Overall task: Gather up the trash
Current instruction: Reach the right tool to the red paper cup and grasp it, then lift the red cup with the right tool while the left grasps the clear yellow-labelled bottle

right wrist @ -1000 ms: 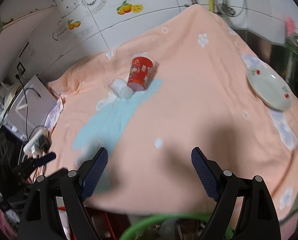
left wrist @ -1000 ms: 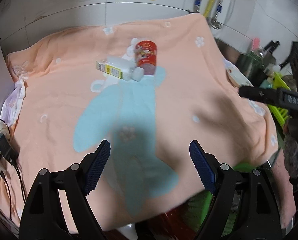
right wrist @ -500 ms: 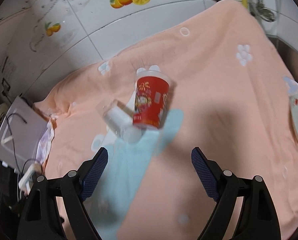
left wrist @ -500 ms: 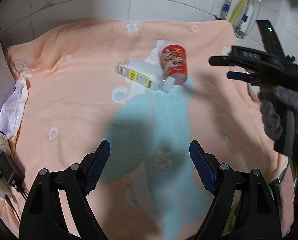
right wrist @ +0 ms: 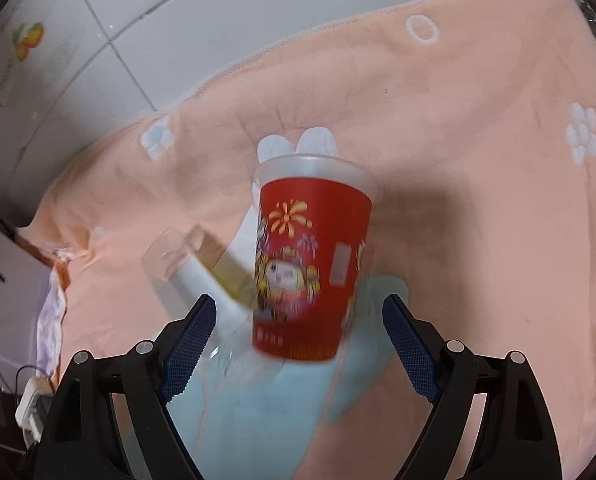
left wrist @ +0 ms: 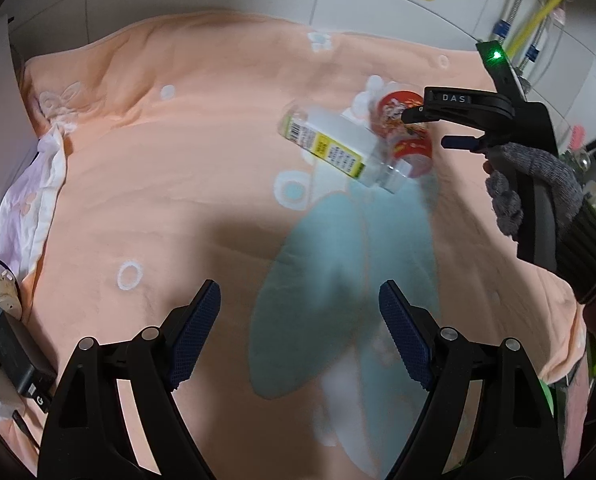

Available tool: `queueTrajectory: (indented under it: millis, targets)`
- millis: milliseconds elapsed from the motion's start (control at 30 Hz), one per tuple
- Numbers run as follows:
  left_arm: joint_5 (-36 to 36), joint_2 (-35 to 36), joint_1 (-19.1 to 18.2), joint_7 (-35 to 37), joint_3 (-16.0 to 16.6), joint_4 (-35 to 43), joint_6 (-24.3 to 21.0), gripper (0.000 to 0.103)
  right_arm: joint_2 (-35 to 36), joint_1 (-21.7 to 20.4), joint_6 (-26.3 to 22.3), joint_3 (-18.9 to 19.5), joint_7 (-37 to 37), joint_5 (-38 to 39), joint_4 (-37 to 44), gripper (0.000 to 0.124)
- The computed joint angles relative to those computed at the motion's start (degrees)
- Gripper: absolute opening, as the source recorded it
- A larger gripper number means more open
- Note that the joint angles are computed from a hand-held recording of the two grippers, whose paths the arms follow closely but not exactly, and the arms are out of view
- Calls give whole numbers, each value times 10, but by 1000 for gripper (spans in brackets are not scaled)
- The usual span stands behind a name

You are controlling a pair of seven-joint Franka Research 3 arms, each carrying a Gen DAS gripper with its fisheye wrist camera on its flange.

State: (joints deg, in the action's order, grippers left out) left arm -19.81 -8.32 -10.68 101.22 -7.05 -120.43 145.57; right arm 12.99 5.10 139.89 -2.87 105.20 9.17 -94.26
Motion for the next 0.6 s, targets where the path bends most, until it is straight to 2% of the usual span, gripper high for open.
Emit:
queueTrajectory:
  millis: [300, 400, 433, 600]
  targets:
    - [7, 31, 12, -8, -3, 32, -9, 80, 78, -6, -37, -7, 26, -4, 89, 82]
    - [11, 43, 16, -10, -8, 47, -11, 80, 92, -15, -55, -2, 13, 15, 107, 74]
    - [16, 49, 17, -15, -10, 55, -13, 80, 92, -17, -56, 0, 7, 20, 106, 69]
    - [27, 88, 23, -40, -21, 107, -26, 80, 57, -20, -27, 2, -15, 39, 59, 68]
